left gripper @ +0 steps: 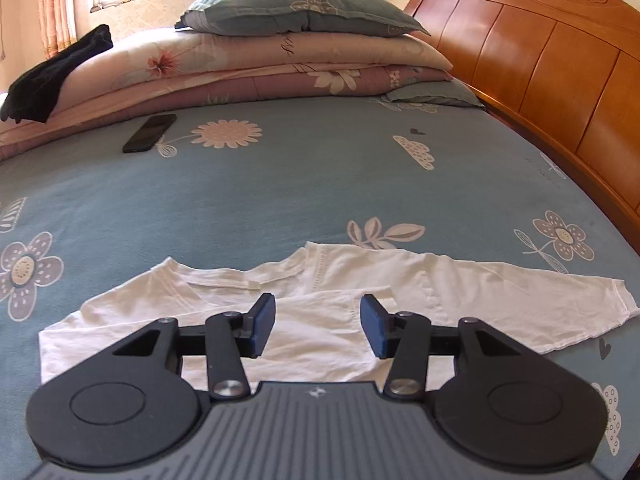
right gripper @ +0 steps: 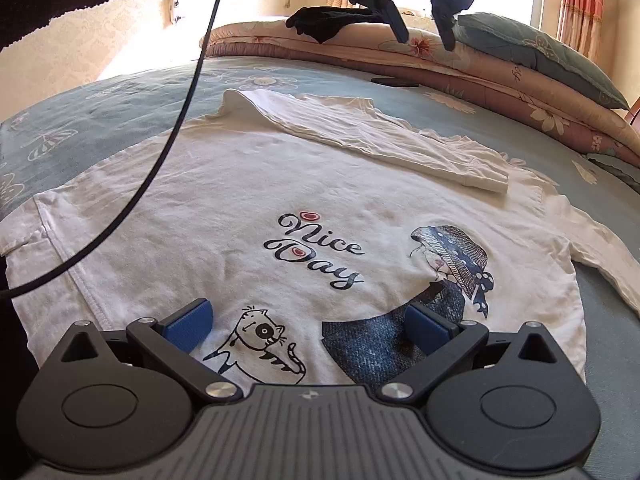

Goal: Fold clothes

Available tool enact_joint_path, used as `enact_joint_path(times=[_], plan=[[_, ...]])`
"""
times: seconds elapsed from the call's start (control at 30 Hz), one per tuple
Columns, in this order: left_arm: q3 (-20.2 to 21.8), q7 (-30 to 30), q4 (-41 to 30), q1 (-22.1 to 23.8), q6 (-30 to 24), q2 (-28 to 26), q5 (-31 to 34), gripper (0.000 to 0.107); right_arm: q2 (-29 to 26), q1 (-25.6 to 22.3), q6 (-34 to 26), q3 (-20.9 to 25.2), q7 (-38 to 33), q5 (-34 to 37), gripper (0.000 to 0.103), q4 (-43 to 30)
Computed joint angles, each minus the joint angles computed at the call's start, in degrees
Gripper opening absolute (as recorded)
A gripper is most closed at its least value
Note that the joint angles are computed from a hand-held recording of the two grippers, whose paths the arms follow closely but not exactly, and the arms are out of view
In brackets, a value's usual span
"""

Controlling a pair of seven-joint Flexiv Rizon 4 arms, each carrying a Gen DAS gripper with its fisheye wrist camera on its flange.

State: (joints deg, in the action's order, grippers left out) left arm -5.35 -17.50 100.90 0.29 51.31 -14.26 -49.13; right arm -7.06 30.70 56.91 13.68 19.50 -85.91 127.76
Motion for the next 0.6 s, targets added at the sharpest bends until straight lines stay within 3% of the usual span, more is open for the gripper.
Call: enact_joint_path(times=[0.17, 0.3, 0.4, 0.57, 0.6], plan=[[0.45, 12.07, 0.19, 3.41, 12.19, -0.53, -6.5, 0.077, 0.19, -0.36, 0.64, -0.08, -0.06, -1.43, 0.103, 0.26], [-0.04, 17.82, 1.26, 5.94, 19.07, -2.14, -11.98, 0.077, 0.34, -0.85, 1.98, -0.19, -0.6, -1.04, 0.103, 0.32], [0.79, 16.26, 2.24, 7.87, 17.44, -3.76, -10.05, 0.078, 0.43, -1.53, 3.47, -0.65, 1.03, -3.41, 0.103, 0.55], [-1.71, 23.29, 5.86, 10.04, 20.81, -6.29, -15.07, 0.078, 0.39, -2.43, 4.63, -0.81, 2.92, -6.11, 0.103, 0.62], [-2.91, 26.93, 6.97, 10.74, 21.81, -6.49, -18.79, 0.078, 0.37, -2.4, 4.39, -0.66, 2.68, -5.8, 0.103, 0.57]])
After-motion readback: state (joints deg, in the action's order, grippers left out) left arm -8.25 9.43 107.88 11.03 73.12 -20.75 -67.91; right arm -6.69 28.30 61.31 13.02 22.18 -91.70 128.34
